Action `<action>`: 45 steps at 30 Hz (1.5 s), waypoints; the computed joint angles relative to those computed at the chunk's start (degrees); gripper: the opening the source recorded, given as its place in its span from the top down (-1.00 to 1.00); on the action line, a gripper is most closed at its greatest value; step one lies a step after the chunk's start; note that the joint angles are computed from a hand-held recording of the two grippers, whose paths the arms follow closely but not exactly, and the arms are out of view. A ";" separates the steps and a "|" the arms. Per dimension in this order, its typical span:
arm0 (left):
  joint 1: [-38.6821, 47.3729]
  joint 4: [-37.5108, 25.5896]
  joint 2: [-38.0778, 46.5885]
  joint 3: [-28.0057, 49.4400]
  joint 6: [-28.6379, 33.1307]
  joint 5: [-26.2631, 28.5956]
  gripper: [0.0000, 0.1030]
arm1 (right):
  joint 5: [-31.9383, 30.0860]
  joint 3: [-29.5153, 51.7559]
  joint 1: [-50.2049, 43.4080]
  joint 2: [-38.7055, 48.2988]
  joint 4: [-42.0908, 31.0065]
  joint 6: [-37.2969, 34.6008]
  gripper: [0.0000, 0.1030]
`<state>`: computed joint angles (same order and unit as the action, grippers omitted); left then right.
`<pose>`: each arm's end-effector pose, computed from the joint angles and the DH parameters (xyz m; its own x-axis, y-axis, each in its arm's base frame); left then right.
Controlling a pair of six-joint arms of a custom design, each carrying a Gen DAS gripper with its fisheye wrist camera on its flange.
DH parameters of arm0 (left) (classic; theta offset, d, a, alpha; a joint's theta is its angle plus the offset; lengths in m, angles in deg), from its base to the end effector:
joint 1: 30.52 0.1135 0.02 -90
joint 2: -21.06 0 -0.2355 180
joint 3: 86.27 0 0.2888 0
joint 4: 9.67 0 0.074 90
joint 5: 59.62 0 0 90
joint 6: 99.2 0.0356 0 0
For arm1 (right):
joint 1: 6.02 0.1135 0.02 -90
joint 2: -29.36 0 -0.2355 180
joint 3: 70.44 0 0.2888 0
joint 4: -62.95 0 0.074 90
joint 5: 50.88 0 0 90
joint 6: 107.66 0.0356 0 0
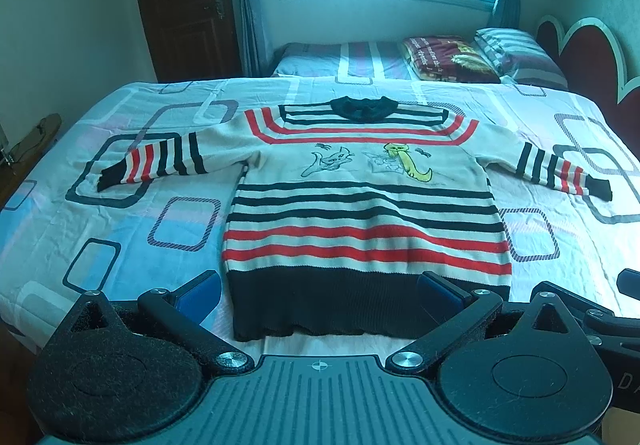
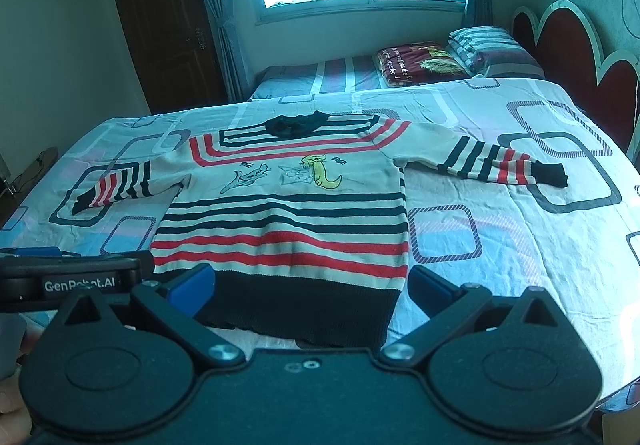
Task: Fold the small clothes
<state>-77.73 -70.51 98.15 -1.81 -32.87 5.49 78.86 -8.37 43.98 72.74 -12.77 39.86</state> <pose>0.2264 -0.2225 0.2947 -0.6989 0.2189 -0.6809 0.2347 0.9695 0.0708 0.1316 0.1214 0.2827 -0.5979 0.2967 -0.7447 0.2587 0.9507 0.1711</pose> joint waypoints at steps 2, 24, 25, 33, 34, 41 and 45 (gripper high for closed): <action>-0.04 0.07 0.08 0.01 0.04 -0.03 -1.00 | -0.03 0.22 -0.27 0.44 0.13 -0.10 -0.99; 2.07 1.30 2.18 1.15 2.02 1.71 -1.00 | 0.64 1.82 -2.10 4.78 2.16 -0.24 -0.99; 2.17 1.43 2.25 1.14 2.14 1.87 -1.00 | 0.65 2.01 -2.11 5.22 2.24 -0.13 -0.99; 3.15 2.34 3.49 1.63 3.68 2.90 -1.00 | 0.37 2.80 -3.23 7.59 3.52 0.00 -0.99; 3.36 2.34 3.85 1.89 3.83 3.11 -1.00 | 0.50 2.96 -3.33 7.99 3.64 0.02 -0.99; 4.98 2.97 5.62 2.92 5.31 4.61 -1.00 | 0.37 3.94 -4.53 10.46 4.83 -0.25 -0.99; 5.74 3.40 6.72 3.64 6.31 5.35 -1.00 | -0.07 4.57 -5.20 12.00 5.61 -0.43 -0.99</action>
